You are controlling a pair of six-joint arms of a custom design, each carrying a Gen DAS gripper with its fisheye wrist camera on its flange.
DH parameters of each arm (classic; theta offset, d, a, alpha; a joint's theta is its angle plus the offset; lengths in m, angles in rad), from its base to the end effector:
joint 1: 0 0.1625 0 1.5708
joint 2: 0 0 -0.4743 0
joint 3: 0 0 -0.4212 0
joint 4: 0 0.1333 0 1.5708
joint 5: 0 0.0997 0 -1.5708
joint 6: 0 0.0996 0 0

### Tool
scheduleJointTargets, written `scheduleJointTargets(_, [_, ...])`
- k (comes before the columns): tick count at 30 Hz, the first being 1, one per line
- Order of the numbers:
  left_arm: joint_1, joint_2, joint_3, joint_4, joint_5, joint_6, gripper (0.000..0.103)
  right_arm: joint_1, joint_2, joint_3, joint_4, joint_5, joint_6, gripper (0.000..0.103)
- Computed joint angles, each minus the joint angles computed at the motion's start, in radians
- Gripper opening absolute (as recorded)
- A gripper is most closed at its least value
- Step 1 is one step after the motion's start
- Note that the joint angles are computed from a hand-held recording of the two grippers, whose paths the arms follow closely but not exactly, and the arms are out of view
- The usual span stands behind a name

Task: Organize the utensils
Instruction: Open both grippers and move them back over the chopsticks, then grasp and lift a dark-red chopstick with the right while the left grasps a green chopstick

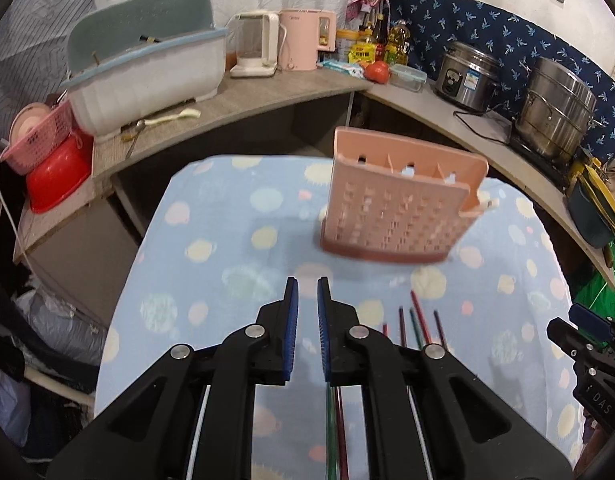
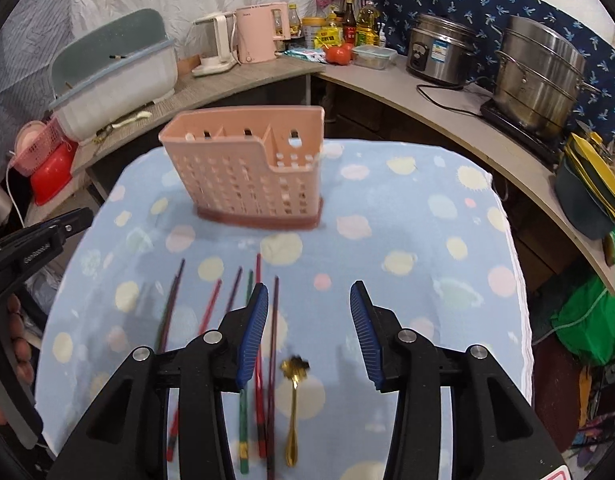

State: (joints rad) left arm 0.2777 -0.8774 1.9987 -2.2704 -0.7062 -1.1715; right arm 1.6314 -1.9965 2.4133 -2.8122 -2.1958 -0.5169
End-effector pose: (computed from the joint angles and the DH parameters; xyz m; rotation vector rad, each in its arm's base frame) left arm -0.4723 -0.3520 0.0481 0.3727 2.3207 -0.8518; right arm 0.0940 -0.3111 0.4423 0.3354 -2.2442 0.7930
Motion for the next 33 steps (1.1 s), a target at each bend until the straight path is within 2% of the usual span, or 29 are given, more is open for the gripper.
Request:
scheduleJointTargets(4, [-0.039, -0.006, 0.052, 0.035, -0.045, -0.064, 0.009, -0.048, -0.076, 0.069, 0.006, 0.015, -0.024, 0.042])
scheduleJointTargets(10, [-0.082, -0.009, 0.129, 0.023, -0.152, -0.158, 0.009, -0.167, -0.199, 0.148, 0.062, 0.085, -0.05, 0.042])
scheduleJointTargets(17, [-0.142, 0.01, 0.188, -0.006, -0.259, -0.197, 0.009, -0.292, -0.332, 0.22, 0.121, 0.163, -0.106, 0.042])
scheduleJointTargets(21, [-0.177, 0.023, 0.208, -0.027, -0.296, -0.196, 0.009, -0.356, -0.406, 0.257, 0.159, 0.203, -0.158, 0.034])
scheduleJointTargets(26, [-0.199, 0.039, 0.23, -0.085, -0.331, -0.189, 0.009, -0.397, -0.455, 0.288, 0.202, 0.24, -0.182, 0.032])
scheduleJointTargets(30, [-0.207, 0.058, 0.237, -0.136, -0.342, -0.172, 0.009, -0.391, -0.456, 0.312, 0.194, 0.232, -0.194, 0.031])
scheduleJointTargets(33, [-0.204, 0.066, 0.244, -0.166, -0.351, -0.174, 0.009, -0.404, -0.456, 0.327, 0.188, 0.236, -0.208, 0.025])
